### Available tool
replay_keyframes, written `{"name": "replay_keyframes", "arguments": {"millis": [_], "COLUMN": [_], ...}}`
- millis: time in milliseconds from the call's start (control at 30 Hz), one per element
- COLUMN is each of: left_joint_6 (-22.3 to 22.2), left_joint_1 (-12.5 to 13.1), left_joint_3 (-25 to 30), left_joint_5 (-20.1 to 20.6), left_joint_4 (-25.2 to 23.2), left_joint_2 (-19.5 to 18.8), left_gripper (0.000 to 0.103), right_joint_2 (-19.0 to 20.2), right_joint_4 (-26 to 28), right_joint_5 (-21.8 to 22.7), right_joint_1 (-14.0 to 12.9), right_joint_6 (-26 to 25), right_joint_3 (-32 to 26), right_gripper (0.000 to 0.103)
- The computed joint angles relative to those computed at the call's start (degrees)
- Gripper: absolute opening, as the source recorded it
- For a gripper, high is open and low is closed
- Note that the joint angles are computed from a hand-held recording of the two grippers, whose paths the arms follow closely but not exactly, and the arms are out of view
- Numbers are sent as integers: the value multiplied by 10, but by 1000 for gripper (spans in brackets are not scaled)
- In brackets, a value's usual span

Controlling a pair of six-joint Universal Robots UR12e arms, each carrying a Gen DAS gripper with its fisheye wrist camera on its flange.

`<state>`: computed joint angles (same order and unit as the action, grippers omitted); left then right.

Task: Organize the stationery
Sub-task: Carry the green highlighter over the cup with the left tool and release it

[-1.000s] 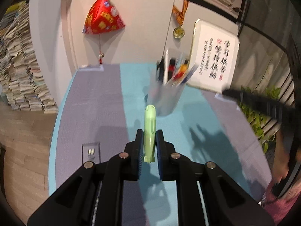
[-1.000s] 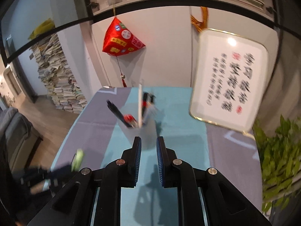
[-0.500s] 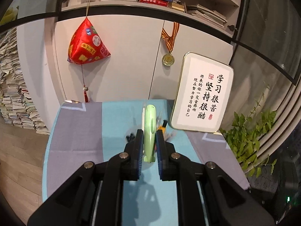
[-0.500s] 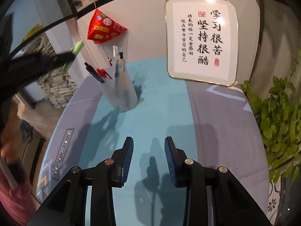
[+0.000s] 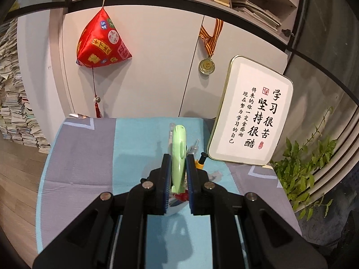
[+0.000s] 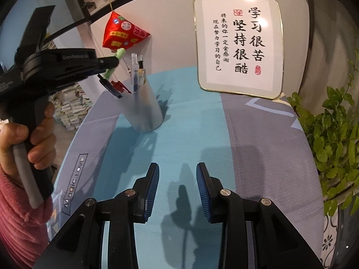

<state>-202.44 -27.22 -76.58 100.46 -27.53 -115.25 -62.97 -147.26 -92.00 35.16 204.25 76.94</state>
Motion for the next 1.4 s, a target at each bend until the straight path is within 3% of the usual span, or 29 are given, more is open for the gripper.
{"name": "replay_keyframes", "arguments": {"millis": [533, 900, 1400], "left_joint_6": [5, 14, 10], "left_joint_1": [2, -1, 2], "left_joint_3": [-8, -28, -7], "left_joint_5": [-11, 2, -9], "left_joint_4": [13, 34, -9], "left_joint_2": [-1, 15, 2], "left_gripper": [12, 12, 13], "right_joint_2": [12, 15, 13], "right_joint_4": [10, 9, 9], "right_joint_5": [8, 11, 9], "right_joint_1": [4, 6, 5], "right_joint_6": [-5, -9, -3], "right_joint_3": [-22, -25, -23], "right_gripper": [34, 34, 34]}}
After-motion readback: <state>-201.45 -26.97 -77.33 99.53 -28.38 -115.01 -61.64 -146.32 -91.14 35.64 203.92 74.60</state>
